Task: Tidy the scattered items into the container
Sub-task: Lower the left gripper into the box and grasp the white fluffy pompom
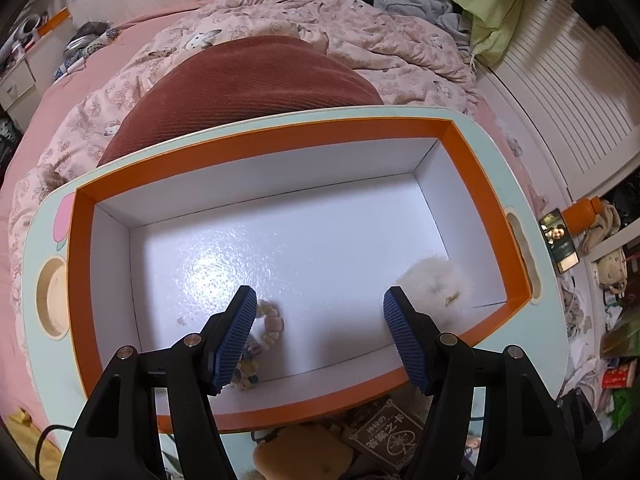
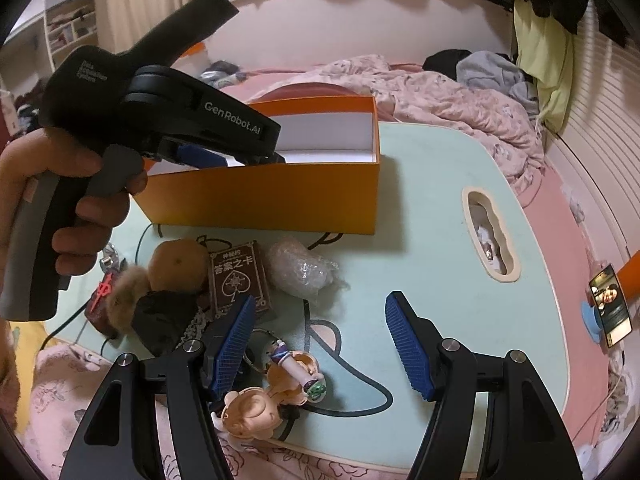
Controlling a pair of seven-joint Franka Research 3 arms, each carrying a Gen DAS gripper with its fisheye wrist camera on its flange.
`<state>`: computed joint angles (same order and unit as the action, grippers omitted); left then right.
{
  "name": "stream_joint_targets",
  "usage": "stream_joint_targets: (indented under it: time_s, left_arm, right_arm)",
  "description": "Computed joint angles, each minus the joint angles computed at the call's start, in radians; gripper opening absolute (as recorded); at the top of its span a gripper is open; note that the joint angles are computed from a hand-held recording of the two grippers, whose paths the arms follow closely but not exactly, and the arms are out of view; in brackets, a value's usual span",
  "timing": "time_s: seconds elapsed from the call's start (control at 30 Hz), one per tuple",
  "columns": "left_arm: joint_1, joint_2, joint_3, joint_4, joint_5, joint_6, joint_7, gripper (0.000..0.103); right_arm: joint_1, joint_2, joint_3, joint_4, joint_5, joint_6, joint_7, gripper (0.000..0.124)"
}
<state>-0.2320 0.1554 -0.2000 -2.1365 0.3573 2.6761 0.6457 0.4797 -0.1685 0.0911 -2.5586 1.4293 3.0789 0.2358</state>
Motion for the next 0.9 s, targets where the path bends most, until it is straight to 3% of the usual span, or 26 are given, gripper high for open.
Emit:
stream_joint_targets:
  time_s: [0.3,0.5,0.7,0.9]
  left_arm:
    - [-0.024,-0.006,0.017,0.000,0.131,-0.009,-0.104,0.067]
    - [-0.009,-0.007,0.006,-0.004,0.089,0.003,-0.079,0.067]
    - [0.035,0.007,-0.047,0.010,-0.173,0.061,0.125,0.067]
    - [0.018,0.077,-0.056,0.122,-0.243,-0.010,0.214,0.067]
  right_arm:
    - [-0.001,0.002,0.000,-0.001,0.001,-0.003,0.006,0.068]
    - [-0.001,0.012,0.003,-0.002,-0.027,-0.002,0.040,0.068]
    - [0.007,0.010,0.003,-0.001,-0.005,0.001,0.020,0.067]
    - [0.001,0.000,0.003,-0.005,0.015,-0.001,0.015,0.068]
